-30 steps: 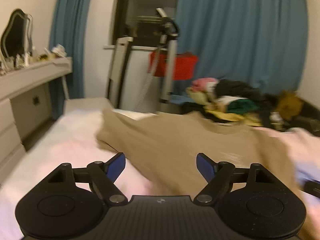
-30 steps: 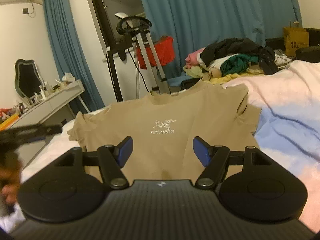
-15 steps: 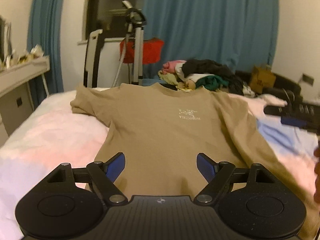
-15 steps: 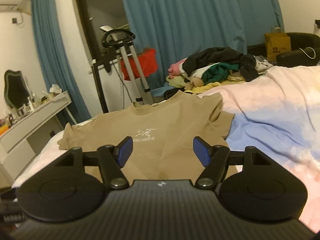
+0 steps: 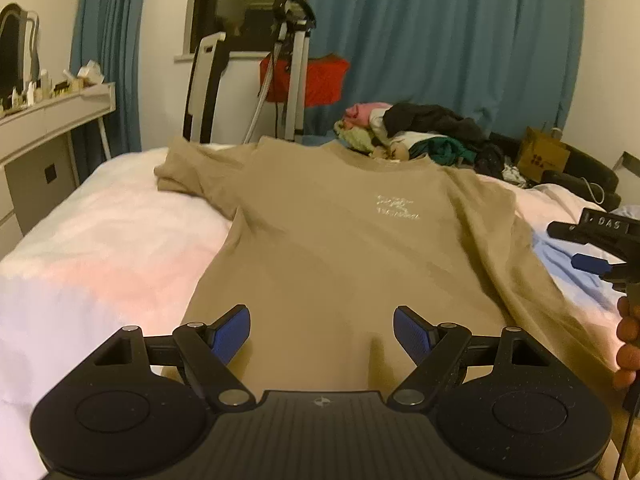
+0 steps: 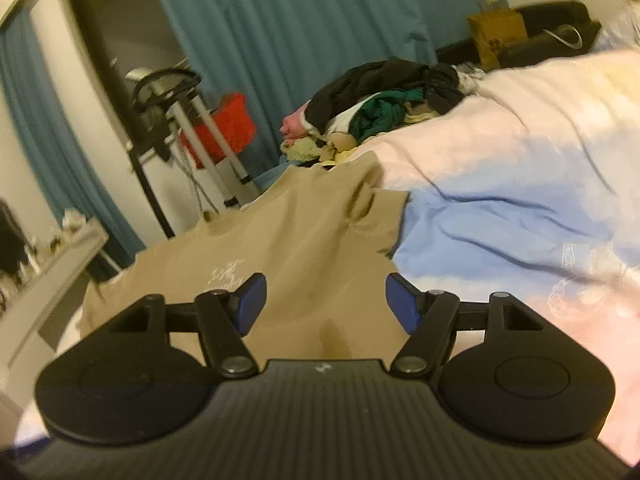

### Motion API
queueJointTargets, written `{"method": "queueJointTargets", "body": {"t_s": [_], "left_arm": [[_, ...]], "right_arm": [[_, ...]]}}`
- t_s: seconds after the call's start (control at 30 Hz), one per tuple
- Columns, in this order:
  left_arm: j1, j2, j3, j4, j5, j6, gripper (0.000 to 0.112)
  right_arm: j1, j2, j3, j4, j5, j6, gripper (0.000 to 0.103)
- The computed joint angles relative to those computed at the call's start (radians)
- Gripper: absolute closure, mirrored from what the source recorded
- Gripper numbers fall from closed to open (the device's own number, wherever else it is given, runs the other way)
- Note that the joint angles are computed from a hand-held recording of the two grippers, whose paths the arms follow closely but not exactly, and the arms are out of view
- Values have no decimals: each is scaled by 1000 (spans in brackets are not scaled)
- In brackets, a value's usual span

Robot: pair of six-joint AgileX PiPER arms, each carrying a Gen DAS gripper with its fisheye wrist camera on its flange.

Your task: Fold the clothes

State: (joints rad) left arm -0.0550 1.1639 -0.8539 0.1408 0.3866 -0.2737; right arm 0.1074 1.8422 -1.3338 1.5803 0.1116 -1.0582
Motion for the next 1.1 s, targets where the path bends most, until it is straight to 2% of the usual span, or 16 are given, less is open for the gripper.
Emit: {"method": "queueJointTargets", "body": {"t_s": [0.07, 0.13, 0.2, 0.33, 0.43, 0.47, 0.6, 0.67, 0.7, 0.83, 0.9, 0.93, 0.97, 1.1], "left_arm": [[-5, 10, 3, 22, -8, -29, 32], [-10, 19, 6, 49, -17, -62, 31], [-13, 26, 7, 51, -26, -73, 31], [25, 35, 14, -152, -71, 100, 30], [4, 61, 7, -63, -84, 32, 30], [3, 69, 8, -81, -93, 57, 30], [33, 107, 6, -357, -110, 327, 30], [48, 134, -3, -481, -110, 435, 30], [53, 148, -8, -527, -110, 475, 30], [65, 201, -27, -618, -116, 548, 30], [70, 215, -33, -653, -115, 568, 30], [74, 214, -33, -671, -113, 580, 30], [78, 212, -31, -688, -111, 591, 30], [105, 203, -35, -787, -75, 644, 30]], "right_arm": [[-36, 29, -26, 107, 35, -59, 34], [-81, 75, -77, 113, 69, -11, 34], [-114, 125, -143, 22, 67, 116, 34], [-149, 239, -291, -235, 65, 409, 34], [-169, 357, -444, -343, 141, 552, 34], [-170, 398, -501, -384, 167, 594, 34], [-152, 518, -673, -452, 214, 637, 34], [-134, 577, -783, -627, 234, 786, 35], [-125, 606, -841, -727, 250, 860, 43], [-72, 673, -1003, -1127, 278, 1089, 61], [-39, 713, -1112, -1327, 326, 1201, 83], [-19, 725, -1149, -1427, 339, 1249, 84], [5, 719, -1146, -1527, 325, 1278, 88], [105, 656, -1024, -1926, 183, 1410, 90]]}}
